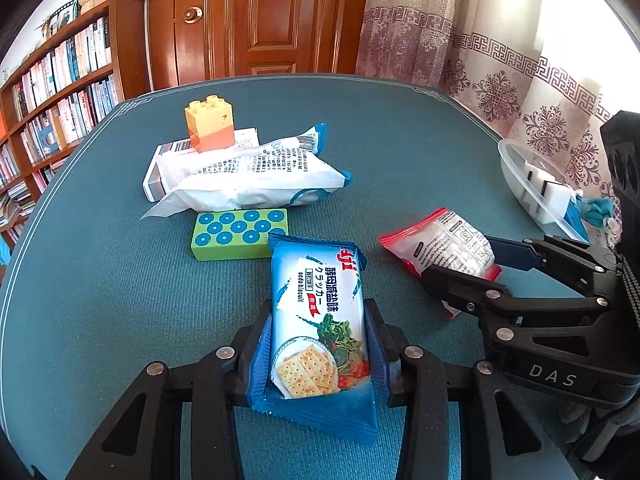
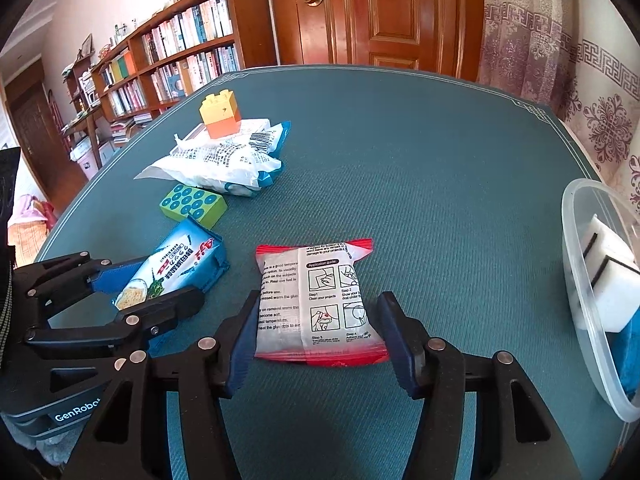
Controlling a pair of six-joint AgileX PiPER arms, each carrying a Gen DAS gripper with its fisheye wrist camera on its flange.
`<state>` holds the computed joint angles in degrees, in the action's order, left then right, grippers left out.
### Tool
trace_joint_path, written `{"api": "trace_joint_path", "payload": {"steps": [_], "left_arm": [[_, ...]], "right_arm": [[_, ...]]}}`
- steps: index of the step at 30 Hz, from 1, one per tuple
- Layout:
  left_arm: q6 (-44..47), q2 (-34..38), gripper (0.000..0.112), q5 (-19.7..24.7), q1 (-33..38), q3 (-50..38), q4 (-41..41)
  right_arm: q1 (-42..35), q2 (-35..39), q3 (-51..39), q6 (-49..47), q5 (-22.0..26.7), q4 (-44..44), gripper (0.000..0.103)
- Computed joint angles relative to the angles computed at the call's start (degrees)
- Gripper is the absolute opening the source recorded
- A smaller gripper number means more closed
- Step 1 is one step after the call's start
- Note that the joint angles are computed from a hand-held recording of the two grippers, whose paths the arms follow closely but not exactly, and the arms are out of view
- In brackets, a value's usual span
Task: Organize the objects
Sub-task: 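Carry the red-edged packet with the right gripper into the bowl and release it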
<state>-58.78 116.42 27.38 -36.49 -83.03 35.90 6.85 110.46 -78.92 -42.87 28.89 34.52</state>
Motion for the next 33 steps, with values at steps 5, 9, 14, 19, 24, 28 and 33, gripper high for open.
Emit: {"api": "trace_joint_path", "payload": {"steps": [5,9,14,19,24,28,33], "left_arm": [[-0.02,0.18,0.044,0.47,-0.26,-0.5,0.19],[-0.14,0.26,0.044,1.45,-0.7,-1.08,0.87],[0.63,0.63,0.044,3.0,-1.18,-2.53,0.36],[1.68,1.06,0.044,4.32,-1.98,-4.21,0.08],[3.02,1.28,0.044,5.09,-2.93,-5.93,-0.11],[4.08,1.68,0.044,5.87,-3.69,-7.53,-0.14],[5.85,2.59,0.044,7.11,-4.69,-10.19,-0.93]], "right_arm": [[-1.99,-2.59,2.54,-2.74,-0.19,4.59,0.058],[-3.97,-4.92,4.49,-4.93,-0.29,7.87,0.058],[-7.59,-7.53,6.1,-8.22,0.99,12.56,0.058],[-11.55,-9.13,6.63,-9.99,1.79,15.02,0.058],[-15.49,-10.12,7.15,-10.62,1.64,16.37,0.058],[-18.82,-10.54,7.2,-10.7,1.3,17.14,0.058],[-23.01,-10.28,6.35,-9.56,0.69,17.33,0.058]]}}
